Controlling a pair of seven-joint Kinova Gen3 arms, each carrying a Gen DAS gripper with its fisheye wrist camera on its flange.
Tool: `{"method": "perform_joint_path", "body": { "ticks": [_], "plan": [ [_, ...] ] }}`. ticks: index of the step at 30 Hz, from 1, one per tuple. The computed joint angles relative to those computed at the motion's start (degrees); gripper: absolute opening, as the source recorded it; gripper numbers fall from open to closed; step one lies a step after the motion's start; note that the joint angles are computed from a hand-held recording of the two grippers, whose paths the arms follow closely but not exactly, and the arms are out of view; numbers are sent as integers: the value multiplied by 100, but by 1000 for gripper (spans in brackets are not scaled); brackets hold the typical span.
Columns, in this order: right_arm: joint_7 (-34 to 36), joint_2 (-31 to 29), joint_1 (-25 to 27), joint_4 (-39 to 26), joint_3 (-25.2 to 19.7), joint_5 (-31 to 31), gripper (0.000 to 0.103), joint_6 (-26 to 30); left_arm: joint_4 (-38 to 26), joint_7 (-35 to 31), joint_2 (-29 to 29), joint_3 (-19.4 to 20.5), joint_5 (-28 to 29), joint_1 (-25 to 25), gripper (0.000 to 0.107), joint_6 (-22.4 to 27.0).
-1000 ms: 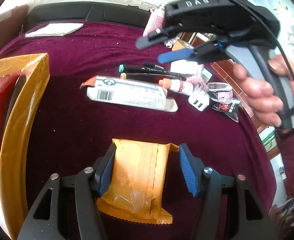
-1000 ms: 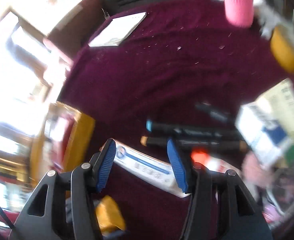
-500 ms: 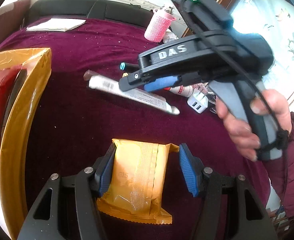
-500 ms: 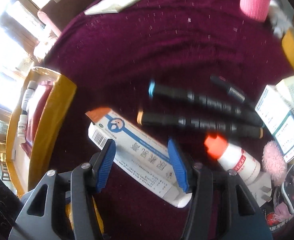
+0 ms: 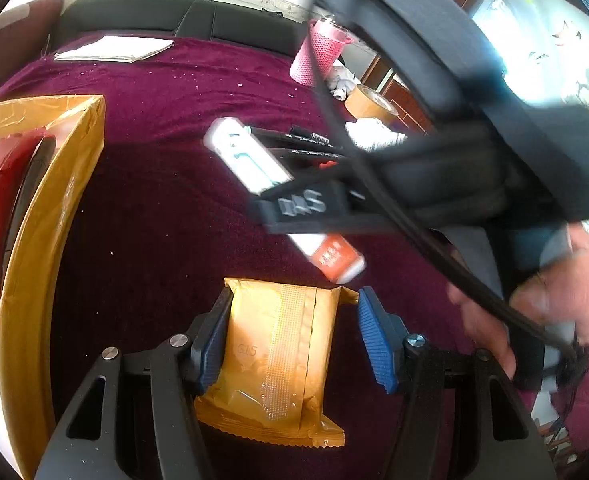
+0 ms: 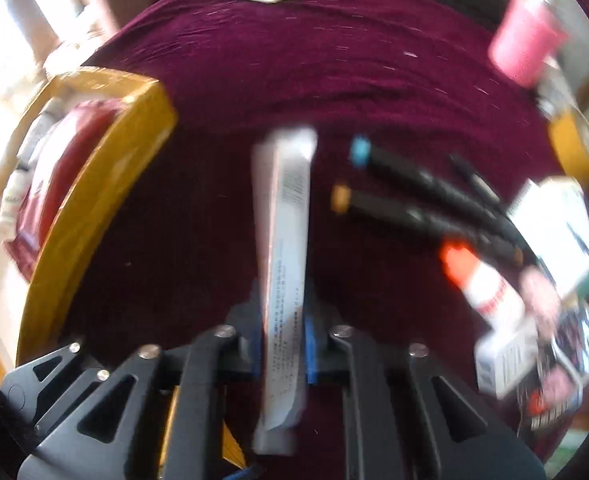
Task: Organize objects
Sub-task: 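Hold the yellow packet in the left gripper while the right gripper grasps the white toothpaste box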
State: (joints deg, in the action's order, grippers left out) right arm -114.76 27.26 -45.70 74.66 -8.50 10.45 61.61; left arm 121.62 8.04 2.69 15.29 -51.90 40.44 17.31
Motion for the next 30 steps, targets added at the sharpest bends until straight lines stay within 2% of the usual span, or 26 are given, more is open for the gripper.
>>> {"method": "perform_joint_path", "body": {
  "ticks": [4, 6, 8, 10, 12, 15, 17, 20, 22, 24, 26, 28, 30],
  "plan": [
    [-463, -591, 161, 814, 21, -159, 9, -548, 160, 892, -122, -26, -811, 82, 53, -72],
    [-641, -976, 347, 1345, -54, -298, 9, -947, 209, 1346, -208, 87, -1278, 65, 53, 33],
    [-936, -1372, 412, 1800, -95, -293, 9, -1293, 326, 1812, -337, 244, -1730, -131, 53, -149],
    [-1092, -1695, 585, 2092, -220, -427, 9, -1516, 442, 2122, -582, 414, -1889, -156, 53, -88],
    [-1389, -1880, 520, 2234, -277, -410, 10, -1681, 519, 2059, -889, 214, -1675, 198, 53, 76],
    [-1300, -2215, 702, 2433, -519, -759, 10, -1990, 579, 1542, -1500, -228, -976, 935, 53, 715],
    [-1263, -2293, 703, 2489, -659, -977, 10, -2183, 588, 1145, -1923, -213, -510, 1031, 54, 1181],
    [-881, -2146, 621, 2406, -887, -1417, 10, -2609, 593, 552, -2489, 286, 189, 561, 54, 1880],
    [-639, -2024, 503, 2363, -995, -1685, 10, -2878, 611, 189, -2846, 679, 655, 69, 54, 2346],
    [-183, -1827, 583, 2287, -1226, -2138, 10, -3189, 569, -87, -3121, 1000, 1121, -354, 54, 2812],
    [135, -1479, 425, 2023, -1281, -2408, 10, -3353, 558, -352, -3369, 1261, 1503, -797, 54, 3278],
    [402, -1160, 411, 1773, -1401, -2688, 10, -3369, 675, -371, -3536, 1146, 1672, -831, 54, 3487],
    [447, -884, 241, 1528, -1367, -2749, 10, -3303, 804, -318, -3512, 719, 1636, -548, 54, 3588]
  ]
}}
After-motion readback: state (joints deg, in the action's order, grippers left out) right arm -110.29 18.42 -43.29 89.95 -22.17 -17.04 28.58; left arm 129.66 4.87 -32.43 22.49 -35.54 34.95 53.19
